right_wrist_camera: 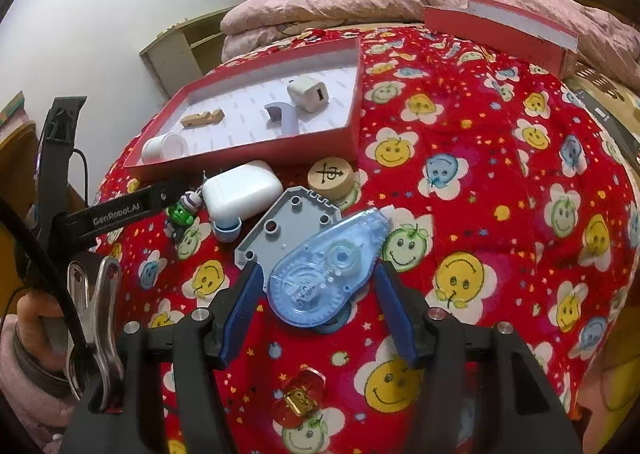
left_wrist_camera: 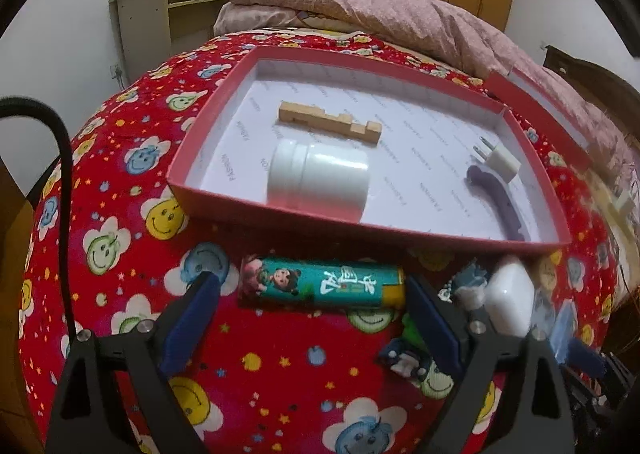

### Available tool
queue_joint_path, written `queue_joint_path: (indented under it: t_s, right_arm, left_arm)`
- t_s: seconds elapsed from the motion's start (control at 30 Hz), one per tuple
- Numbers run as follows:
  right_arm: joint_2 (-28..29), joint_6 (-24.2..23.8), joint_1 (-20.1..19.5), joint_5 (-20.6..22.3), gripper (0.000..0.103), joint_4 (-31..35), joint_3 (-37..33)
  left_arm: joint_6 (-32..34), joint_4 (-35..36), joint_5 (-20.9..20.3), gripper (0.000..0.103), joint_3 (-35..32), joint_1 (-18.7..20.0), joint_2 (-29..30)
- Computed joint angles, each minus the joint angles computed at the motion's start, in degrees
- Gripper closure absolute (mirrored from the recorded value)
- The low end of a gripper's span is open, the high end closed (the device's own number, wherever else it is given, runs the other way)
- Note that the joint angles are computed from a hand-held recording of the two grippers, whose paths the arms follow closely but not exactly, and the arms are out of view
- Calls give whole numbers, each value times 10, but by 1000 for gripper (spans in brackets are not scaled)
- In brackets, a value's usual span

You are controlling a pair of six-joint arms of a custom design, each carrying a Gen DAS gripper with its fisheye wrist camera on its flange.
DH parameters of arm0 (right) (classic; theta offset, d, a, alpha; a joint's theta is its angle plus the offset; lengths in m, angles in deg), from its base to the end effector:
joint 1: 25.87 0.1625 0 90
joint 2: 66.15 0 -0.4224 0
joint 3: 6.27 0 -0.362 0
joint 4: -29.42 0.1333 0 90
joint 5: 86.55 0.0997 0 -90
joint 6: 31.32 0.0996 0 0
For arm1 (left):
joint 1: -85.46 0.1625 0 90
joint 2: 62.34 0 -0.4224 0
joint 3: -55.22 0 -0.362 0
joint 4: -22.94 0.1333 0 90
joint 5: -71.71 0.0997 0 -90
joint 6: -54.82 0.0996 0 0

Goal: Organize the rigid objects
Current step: 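Withdraw both tools from the tray toward the teal tube and blue tape dispenser, then grasp the teal cartoon tube with the left tool while the right tool grasps the blue tape dispenser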

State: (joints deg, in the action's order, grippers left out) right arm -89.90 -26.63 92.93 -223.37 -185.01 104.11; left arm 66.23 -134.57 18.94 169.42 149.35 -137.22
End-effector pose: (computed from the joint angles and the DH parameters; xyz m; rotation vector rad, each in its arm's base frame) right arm 0.3078 -0.4339 -0.0215 0.1492 -2.3554 1.0566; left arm -0.0531 -0.5481 0.3181 0.5960 2.4036 -0.7208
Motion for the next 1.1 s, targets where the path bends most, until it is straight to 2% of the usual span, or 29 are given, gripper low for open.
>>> queue_joint_path:
  t_s: [0.3,0.4,0.8,0.97,1.1]
  right_arm:
    - [8,-7,-4,1,43,-14,-6]
    - [11,-7,-3,-2,43,-18,-7]
    - [20,-8,0,-11,43,-35,-12]
    - [22,3,-1,-4,43,-68,2]
    - [21,6,0,-8,43,-58,-1]
  left_arm:
    - [16,-17,3,7,5,0,3]
    - [30,-17,35,7,3,-1,7]
    - [56,-61,27,7,25,0,1]
    - [72,-77,12,19,35,-2,-3]
    - [73,-73,3,19,33,0,-5]
